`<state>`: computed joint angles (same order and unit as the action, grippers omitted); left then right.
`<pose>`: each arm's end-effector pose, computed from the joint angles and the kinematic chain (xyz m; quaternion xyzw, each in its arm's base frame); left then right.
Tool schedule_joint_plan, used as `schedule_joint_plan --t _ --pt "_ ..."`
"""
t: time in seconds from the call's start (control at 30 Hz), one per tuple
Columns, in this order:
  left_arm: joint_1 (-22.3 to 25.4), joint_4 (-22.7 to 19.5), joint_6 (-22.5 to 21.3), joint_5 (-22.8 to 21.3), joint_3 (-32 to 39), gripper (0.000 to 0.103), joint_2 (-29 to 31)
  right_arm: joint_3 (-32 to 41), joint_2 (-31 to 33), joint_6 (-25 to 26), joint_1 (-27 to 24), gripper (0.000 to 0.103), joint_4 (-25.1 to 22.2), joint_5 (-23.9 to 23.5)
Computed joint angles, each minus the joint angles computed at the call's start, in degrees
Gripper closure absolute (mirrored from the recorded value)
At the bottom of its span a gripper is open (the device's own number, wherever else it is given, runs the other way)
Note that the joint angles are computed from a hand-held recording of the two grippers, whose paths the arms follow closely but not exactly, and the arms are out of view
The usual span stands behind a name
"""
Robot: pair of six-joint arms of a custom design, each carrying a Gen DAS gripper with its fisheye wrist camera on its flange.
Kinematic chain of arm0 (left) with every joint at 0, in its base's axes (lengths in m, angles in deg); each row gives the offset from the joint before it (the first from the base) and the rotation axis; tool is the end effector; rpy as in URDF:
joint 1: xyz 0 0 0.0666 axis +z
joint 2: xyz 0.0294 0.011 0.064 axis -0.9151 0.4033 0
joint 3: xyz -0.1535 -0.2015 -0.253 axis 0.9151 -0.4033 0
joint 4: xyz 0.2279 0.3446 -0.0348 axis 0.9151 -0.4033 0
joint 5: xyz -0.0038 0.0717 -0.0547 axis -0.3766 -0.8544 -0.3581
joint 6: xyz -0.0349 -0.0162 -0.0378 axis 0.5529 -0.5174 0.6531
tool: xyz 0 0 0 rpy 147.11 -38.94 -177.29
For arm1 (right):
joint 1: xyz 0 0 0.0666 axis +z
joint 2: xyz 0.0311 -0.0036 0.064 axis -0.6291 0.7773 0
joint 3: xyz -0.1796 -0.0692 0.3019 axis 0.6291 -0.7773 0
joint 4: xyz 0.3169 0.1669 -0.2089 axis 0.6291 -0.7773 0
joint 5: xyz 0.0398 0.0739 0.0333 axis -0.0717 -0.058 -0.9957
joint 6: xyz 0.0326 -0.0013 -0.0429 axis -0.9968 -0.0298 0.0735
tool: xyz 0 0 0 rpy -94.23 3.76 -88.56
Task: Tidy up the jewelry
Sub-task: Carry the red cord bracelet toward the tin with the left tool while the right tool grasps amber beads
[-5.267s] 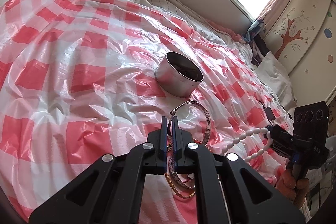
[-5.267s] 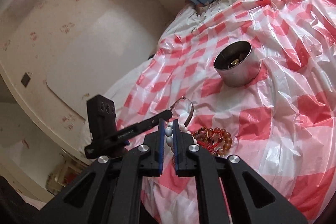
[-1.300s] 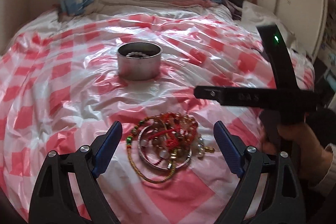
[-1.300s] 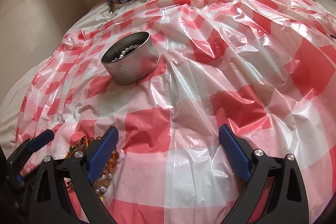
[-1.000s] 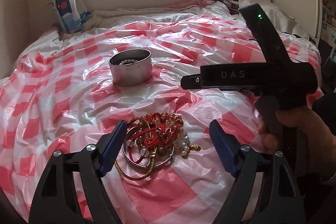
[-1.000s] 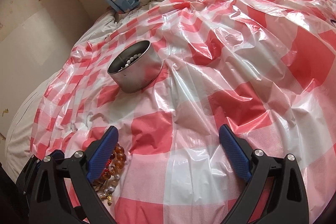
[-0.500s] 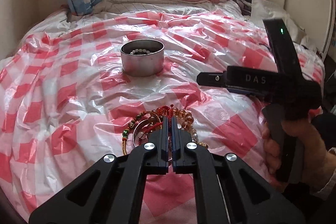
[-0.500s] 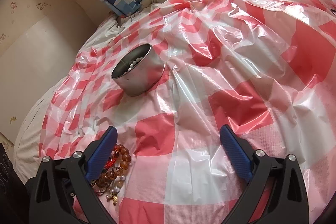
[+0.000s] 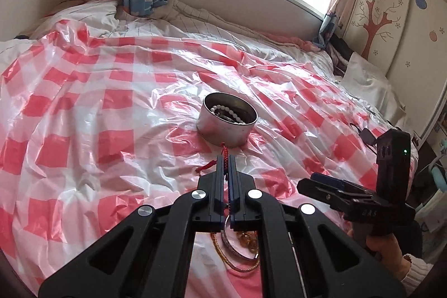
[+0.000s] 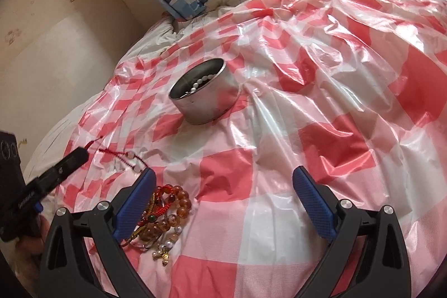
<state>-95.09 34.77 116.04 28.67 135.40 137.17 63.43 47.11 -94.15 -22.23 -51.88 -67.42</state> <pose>0.4634 -0.2443 0.3724 -0.0887 0.8794 -0.1131 0.4538 0.5632 0.1879 0.2998 -0.1516 0.8715 0.3272 0.3325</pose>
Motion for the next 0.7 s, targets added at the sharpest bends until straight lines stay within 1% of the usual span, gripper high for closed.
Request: schedule_joint_plan --t 0.1,0.17,0.2,0.23,0.27,0.3,0.37,0.4,0.5,0.57,0.63,0.7 --pt "1.1 1.6 2.0 1.3 -1.5 0.101 -0.8 0.9 0.0 5.4 1.8 0.009 -1.4 -0.5" --pt "1.4 2.9 2.2 1.5 -2.2 0.101 -1.4 2.0 0.3 9.9 3.3 0.01 -3.0 -0.6" --pt "1.5 3.5 2.6 1.6 -2.7 0.101 -1.7 2.4 0.5 11.5 3.7 0.012 -3.7 -0.8" --pt "1.8 4.1 3.3 2.3 -3.2 0.101 -2.0 3.4 1.1 13.9 4.4 0.02 -5.5 -0.7" --pt "2.0 4.5 4.0 2.7 -3.8 0.101 -2.3 4.4 1.6 15.9 5.0 0.025 -7.4 -0.4" --pt "2.1 4.8 4.5 3.2 -4.2 0.101 -2.5 5.2 2.1 17.6 5.4 0.027 -9.1 -0.2" --pt "2.4 5.7 5.0 3.9 -4.9 0.101 -3.1 6.2 2.8 19.3 5.7 0.038 -11.2 -0.3" --pt "2.5 6.4 5.1 4.2 -5.2 0.101 -3.4 6.8 3.2 19.6 5.7 0.04 -12.1 -0.6" --pt "2.2 6.9 4.6 4.2 -5.5 0.101 -3.6 8.9 4.7 19.2 4.9 0.046 -14.7 -3.4" --pt "2.3 7.2 4.5 4.6 -5.6 0.101 -3.7 10.6 5.7 20.1 4.5 0.054 -16.7 -2.9" --pt "2.3 7.5 4.6 4.9 -5.6 0.101 -3.8 12.3 6.6 21.5 4.4 0.058 -18.7 -1.9" --pt "2.3 7.7 4.7 5.1 -5.7 0.101 -3.9 14.2 7.7 24.0 4.8 0.062 -20.9 0.5"
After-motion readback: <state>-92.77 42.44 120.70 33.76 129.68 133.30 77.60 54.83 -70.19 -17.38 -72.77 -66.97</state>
